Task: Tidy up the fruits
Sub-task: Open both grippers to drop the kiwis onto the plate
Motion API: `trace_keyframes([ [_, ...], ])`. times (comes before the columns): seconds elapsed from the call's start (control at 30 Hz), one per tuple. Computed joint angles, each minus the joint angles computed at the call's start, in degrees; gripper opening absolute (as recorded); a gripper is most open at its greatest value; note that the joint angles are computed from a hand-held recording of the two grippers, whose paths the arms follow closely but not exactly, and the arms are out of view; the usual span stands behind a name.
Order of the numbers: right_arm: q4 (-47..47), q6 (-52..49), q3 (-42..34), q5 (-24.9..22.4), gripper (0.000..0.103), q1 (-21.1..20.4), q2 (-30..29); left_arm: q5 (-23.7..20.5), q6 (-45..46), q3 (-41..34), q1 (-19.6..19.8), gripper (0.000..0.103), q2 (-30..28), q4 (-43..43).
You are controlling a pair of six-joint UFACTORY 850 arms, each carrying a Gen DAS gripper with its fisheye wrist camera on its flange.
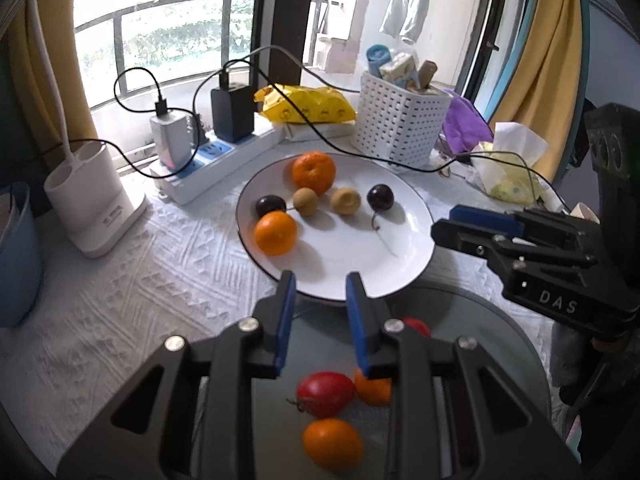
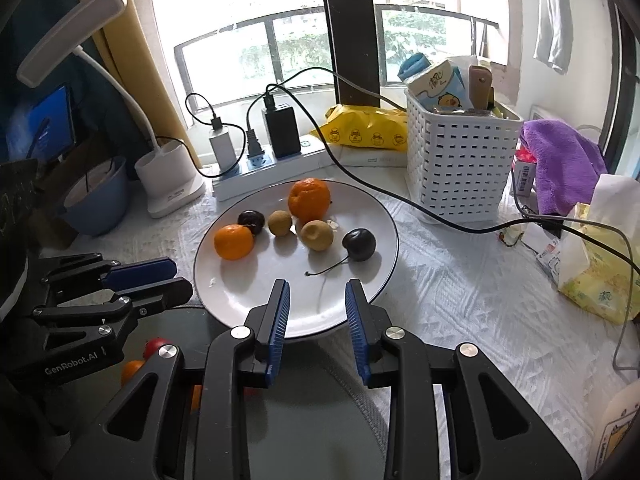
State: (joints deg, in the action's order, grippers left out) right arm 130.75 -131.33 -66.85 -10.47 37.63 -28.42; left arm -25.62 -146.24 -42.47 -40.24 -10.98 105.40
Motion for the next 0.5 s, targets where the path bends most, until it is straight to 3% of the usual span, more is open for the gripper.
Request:
trace_keyframes([
  [0.5,7.88,-7.91,4.78,-0.18,0.031,1.63,3.84,-2.91,-2.00,4.13,-3.79,0.029,3.81,-2.19],
])
